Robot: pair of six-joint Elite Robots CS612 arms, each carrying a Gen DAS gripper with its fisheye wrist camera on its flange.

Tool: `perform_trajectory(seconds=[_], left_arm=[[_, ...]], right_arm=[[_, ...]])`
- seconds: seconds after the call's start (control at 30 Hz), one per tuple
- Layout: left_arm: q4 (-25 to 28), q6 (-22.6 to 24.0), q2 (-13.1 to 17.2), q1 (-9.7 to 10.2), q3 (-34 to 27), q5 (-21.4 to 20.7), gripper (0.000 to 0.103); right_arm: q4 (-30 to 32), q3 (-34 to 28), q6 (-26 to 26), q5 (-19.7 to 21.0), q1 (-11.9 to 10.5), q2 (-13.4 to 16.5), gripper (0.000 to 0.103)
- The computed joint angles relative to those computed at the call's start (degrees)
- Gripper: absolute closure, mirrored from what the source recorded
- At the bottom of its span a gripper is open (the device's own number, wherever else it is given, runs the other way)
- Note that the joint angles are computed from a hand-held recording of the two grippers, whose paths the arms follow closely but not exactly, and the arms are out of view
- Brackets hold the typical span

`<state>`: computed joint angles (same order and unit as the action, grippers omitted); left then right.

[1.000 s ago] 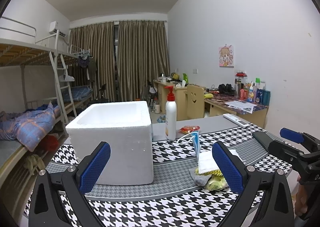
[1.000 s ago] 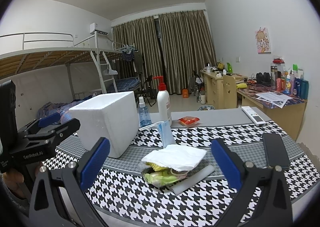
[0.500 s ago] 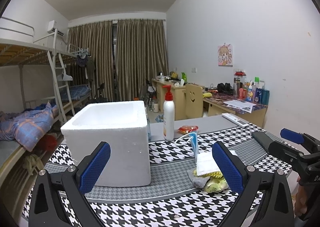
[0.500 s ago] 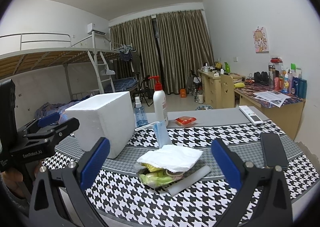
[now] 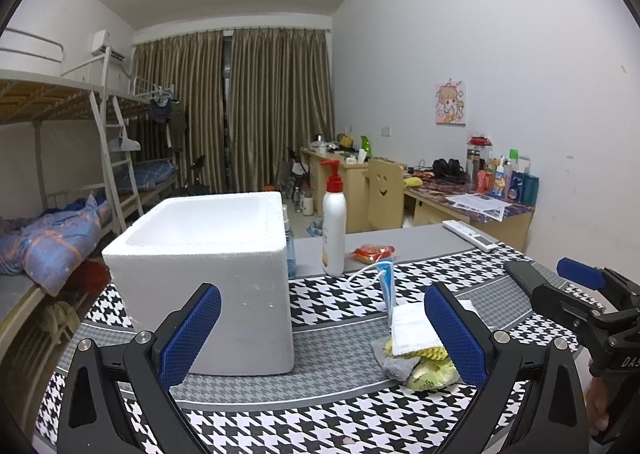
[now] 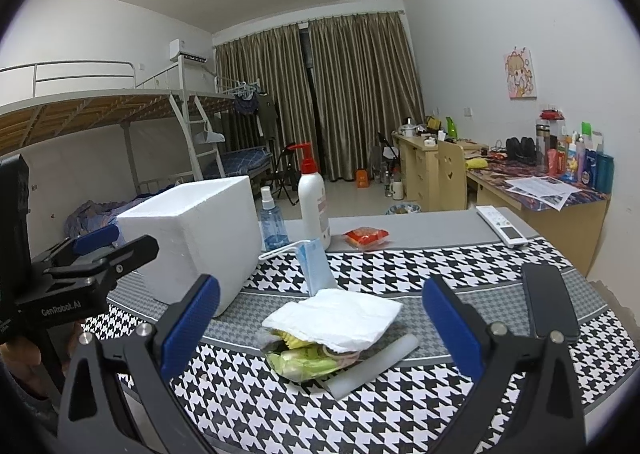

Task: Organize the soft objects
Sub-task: 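Move both tools toward the pile of soft items on the table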

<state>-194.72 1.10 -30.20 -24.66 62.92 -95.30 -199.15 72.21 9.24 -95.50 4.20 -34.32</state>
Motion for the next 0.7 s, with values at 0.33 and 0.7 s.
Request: perform_trajectory(seconds=[0.33,0.7], left_arm=[[6.6,0.9,1.6,0.02,-4.1,-2.3,0.001],[11.7,2.3,2.8,-0.32,-6.6,-3.6,0.001]], right_arm=[[3.8,-1.8,0.5,-0.8,-0.3,0.7,0.001],[9.0,-3.7,1.4,-0.2,-0.9,1.5,0.001]])
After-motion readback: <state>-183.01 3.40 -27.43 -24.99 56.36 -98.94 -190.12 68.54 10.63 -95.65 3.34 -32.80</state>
